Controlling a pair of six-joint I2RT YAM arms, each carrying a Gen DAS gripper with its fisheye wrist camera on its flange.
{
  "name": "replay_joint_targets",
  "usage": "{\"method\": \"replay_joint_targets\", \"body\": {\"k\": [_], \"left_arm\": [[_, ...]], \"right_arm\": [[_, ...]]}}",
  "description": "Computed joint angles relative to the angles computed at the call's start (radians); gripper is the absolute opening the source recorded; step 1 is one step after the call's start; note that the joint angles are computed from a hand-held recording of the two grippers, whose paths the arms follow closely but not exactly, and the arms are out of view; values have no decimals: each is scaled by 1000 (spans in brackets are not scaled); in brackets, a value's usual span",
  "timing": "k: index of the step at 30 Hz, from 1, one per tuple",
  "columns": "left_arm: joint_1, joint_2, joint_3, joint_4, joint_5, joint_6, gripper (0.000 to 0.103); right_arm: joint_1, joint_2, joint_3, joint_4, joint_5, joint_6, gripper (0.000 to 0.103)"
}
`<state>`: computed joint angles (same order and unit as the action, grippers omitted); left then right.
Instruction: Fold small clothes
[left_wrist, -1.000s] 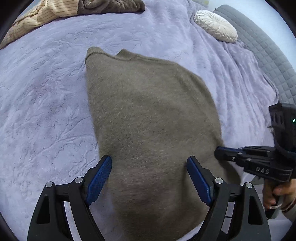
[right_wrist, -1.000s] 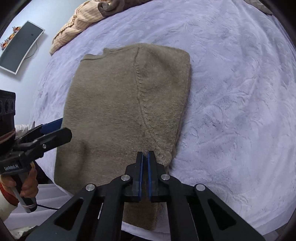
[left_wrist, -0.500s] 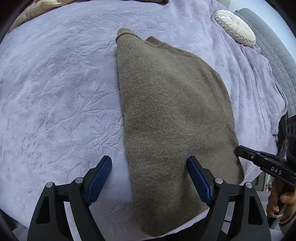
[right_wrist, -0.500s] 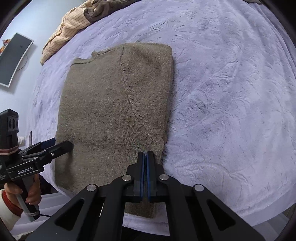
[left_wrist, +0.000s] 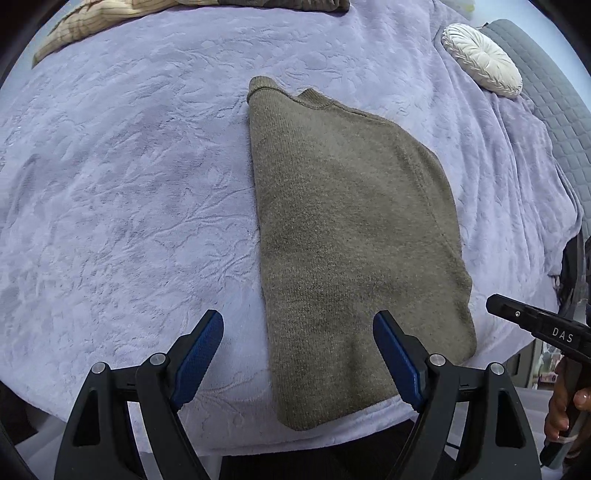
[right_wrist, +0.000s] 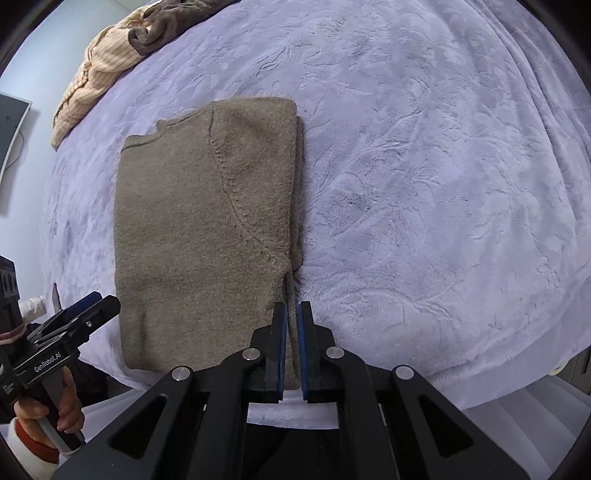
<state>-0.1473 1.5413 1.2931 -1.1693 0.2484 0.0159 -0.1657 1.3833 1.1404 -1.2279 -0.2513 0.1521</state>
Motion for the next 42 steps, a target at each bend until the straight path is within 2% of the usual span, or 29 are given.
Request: {"method": "replay_joint_targets", "body": {"k": [7,11,14,17,20,25,28,31,37,42], "left_arm": [[-22,-9,14,-42,-35,-10,84],[-49,20,-20,-28,-81,-40,84],[-54,40,-69,-16,-107,-44,84],[-40,20,-121,14,-94,-27,84],[-38,-2,-177,63,-114,-7,95],[-30,0,-185,57,-107,3,96],[-34,-11,-172,40,-119,22,96],[-40,3,-151,24,-114,7,96],[-39,13,-153,30,-105,1,96],[-32,45,-141,44,-94,7,96]], "right_arm": [[58,16,49,-29,5,42,9],[55,51,43,-13,-4,39,23],[41,79,11,-12,-46,27,24],[56,82,-42,-15,-23,6,24],[57,62,-116,11,-8,-16,24],[52,74,-175,73,-11,-30,26],[48,52,-158,46,-12,-37,27],[29,44,-147,13,-16,-50,32],[-34,38,-98,-66,3,-80,33],[-23,51,-44,-99,30,-59,33]]}}
